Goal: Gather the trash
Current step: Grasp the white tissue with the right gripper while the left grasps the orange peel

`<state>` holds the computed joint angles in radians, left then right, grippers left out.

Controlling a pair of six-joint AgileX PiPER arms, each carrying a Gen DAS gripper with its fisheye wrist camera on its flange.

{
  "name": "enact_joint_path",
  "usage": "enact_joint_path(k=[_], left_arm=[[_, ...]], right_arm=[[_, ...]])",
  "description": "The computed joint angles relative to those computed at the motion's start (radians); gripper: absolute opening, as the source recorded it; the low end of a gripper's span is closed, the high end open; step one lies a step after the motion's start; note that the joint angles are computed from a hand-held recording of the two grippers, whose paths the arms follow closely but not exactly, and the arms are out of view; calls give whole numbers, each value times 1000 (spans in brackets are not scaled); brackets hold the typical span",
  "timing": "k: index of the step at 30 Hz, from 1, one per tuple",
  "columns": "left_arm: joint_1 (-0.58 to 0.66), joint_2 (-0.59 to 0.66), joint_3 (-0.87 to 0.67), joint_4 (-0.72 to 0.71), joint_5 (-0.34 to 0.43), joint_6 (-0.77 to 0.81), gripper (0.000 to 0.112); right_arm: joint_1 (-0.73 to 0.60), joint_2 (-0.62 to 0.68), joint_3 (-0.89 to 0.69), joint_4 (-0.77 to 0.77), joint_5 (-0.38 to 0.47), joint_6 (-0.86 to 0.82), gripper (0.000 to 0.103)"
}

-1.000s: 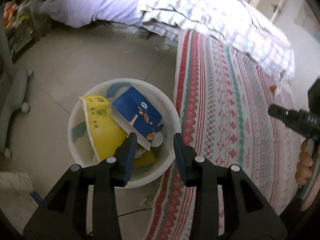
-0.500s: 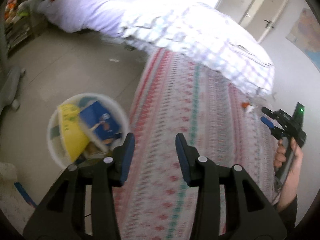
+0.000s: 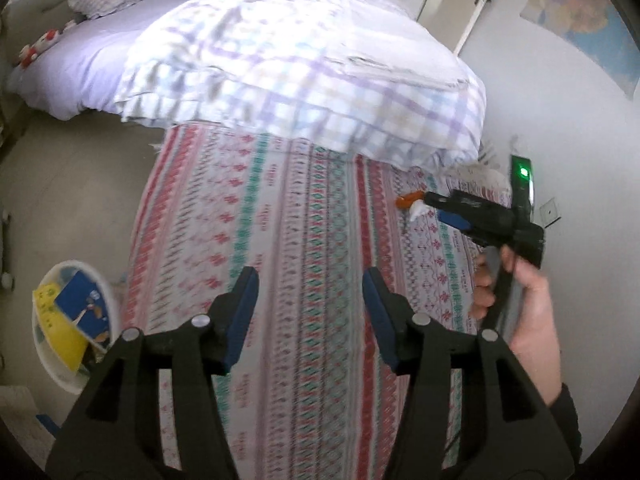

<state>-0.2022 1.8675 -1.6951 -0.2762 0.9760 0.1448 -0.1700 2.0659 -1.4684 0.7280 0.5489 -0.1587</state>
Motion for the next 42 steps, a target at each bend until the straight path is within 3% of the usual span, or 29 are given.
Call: enact_joint_path(k=[2, 4, 6, 13, 16, 20, 23, 25, 28, 30, 32, 34, 35, 36, 40, 42], left_arm=[[-25, 42, -40, 15, 13, -28, 55], [-40, 84, -75, 22, 23, -55, 55], [-61, 131, -110, 13, 23, -79, 55], [-127, 231, -195, 69, 38, -221, 55], [-175, 117, -41, 311, -69, -342, 55], [-124, 29, 25, 379, -83, -408, 55], [-77, -34, 32, 347, -49, -381, 55], [-63, -121, 120, 404, -91, -427, 55], [2, -221, 207, 444, -67, -437, 55], [43, -254, 224, 451, -36, -427, 55], [85, -296, 248, 455, -22, -411, 55], [147, -356, 278, 429, 1, -378, 55], [167, -368, 280, 409, 14, -358, 55], [199, -387, 286, 383, 34, -332, 55], [323, -458, 325, 250, 94, -254, 55], [353, -524, 371, 278, 92, -266, 55]], right_arm=[[28, 22, -28, -121, -18, 88, 47], [36, 33, -32, -200, -29, 160, 32], [16, 55, -40, -134, -5, 108, 11], [-70, -14, 93, 188, -16, -210, 4], [-117, -58, 163, 328, -7, -345, 4], [-152, -71, 176, 390, 37, -407, 4], [-108, -38, 101, 246, 50, -274, 5], [-50, -40, 77, 54, -18, -103, 7], [-2, -25, 43, -141, -65, 73, 20], [41, 10, -2, -284, -63, 194, 46], [97, 45, -38, -469, -55, 345, 54], [136, 39, 2, -595, -100, 446, 50], [152, 39, 9, -652, -105, 480, 28], [158, 38, 11, -669, -100, 479, 14], [166, 16, 44, -579, -102, 441, 13], [157, -27, 91, -528, -114, 396, 13]])
